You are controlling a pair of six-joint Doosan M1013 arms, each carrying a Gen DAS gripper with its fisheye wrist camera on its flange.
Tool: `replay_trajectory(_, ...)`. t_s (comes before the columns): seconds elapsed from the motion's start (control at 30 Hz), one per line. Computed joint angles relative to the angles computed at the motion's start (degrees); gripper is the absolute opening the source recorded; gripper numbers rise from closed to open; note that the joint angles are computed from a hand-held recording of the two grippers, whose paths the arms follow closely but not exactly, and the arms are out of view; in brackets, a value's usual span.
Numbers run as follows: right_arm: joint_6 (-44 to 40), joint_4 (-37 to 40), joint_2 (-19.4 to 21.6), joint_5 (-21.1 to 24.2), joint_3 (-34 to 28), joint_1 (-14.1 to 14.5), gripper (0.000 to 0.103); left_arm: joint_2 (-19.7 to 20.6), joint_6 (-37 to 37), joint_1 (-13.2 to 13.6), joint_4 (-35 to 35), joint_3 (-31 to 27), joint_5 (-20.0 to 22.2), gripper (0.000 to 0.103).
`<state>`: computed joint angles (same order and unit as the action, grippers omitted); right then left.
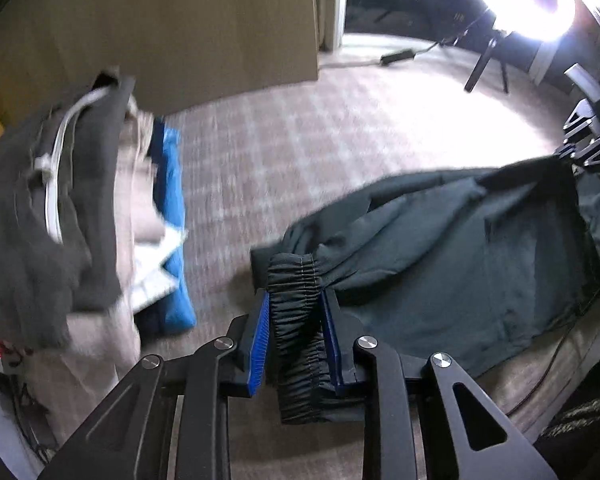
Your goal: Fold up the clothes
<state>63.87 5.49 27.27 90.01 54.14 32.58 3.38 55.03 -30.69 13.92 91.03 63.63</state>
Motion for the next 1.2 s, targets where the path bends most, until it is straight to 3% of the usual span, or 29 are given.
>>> replay_trajectory(0.13,1.92,-2.14,2.11,0.04,-1.56,-0.47,0.002,2.62,3.58,2.49,-4.17,-0.74,-0.60,0.024)
replay_trajectory(0.2,2.73,-2.78,3.58,0.89,-2.69,-0.10,0.002,4.36,4.10,3.30,-4.70,-1.04,1.74,0.026)
replay_trajectory(0.33,1.26,-4.55,4.96,1.97,-3.09,1.01,0.002,3.46,2.26,4.55,-6.24,-0.01,0.80,0.037)
replay_trajectory(0.4,0.71,-5.27,5.24,2.81,-3.07,1.25,0.003,2.78,2.95,4.74,-6.38,0.31,0.20,0.046)
replay_trajectory(0.73,1.34,-6.02,3.76,2.82,-0.55,1.49,0.003,5.91,7.30,3.59,-5.17,-0.83,1.43,0.048)
replay_trajectory(1.0,0.24,-6.02,-6.43,-3.45,15.12,-0.61,0.003,5.28,2.99,2.38,-2.74,0.09,-0.48,0.021)
replay_trajectory(1.07,1.29,-6.35,-6.73,-4.69,16.48,0.21,0.003,4.57,2.06,2.34,-3.22,0.08,-0.92,0.017)
replay_trajectory(1.1,2.24,-6.62,-7.61,-5.02,17.39,0.79,0.003,4.00,1.72,2.24,-3.21,0.28,-1.28,0.010)
replay_trajectory(1.2,4.89,-6.94,-9.56,-5.70,19.15,2.33,0.004,2.32,0.68,1.95,-3.14,0.85,-2.34,0.009)
